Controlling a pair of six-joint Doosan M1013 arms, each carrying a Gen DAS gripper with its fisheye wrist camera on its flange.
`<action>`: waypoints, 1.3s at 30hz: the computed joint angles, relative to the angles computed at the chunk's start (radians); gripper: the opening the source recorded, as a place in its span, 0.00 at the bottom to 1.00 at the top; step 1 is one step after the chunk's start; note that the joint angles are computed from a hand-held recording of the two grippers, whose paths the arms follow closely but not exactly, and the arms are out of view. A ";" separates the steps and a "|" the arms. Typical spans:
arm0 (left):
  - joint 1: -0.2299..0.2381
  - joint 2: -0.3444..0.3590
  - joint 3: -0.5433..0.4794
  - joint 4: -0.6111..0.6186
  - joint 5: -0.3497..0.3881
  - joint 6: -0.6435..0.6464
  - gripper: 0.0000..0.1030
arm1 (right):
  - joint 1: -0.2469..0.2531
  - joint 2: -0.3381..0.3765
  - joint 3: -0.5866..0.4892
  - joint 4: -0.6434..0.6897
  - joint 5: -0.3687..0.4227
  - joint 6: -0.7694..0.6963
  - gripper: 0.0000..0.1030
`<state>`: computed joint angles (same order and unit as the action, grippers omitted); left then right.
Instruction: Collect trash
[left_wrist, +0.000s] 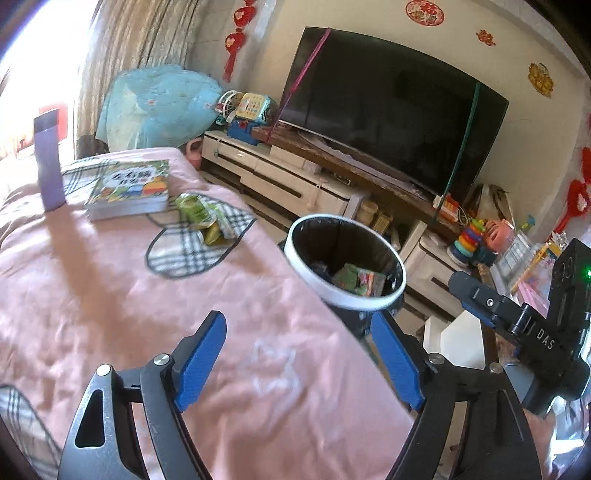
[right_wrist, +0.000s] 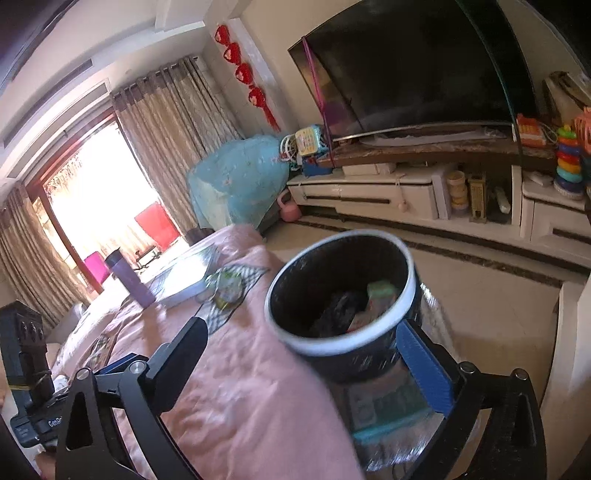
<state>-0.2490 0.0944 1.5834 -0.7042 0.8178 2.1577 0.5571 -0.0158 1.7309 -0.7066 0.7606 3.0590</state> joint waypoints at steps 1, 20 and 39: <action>0.010 -0.009 0.007 -0.008 0.010 0.009 0.78 | 0.012 -0.001 -0.002 0.008 0.000 0.002 1.00; 0.049 -0.240 0.292 -0.150 -0.446 0.257 0.99 | 0.250 0.037 -0.037 -0.479 0.370 0.188 1.00; 0.002 -0.245 0.341 -0.038 -0.565 0.221 0.99 | 0.279 0.068 -0.027 -0.519 0.410 0.169 1.00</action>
<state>-0.2475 -0.1505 1.9241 -0.7424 0.2528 2.3785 0.8366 0.0526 1.7038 -1.2261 1.1709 3.2283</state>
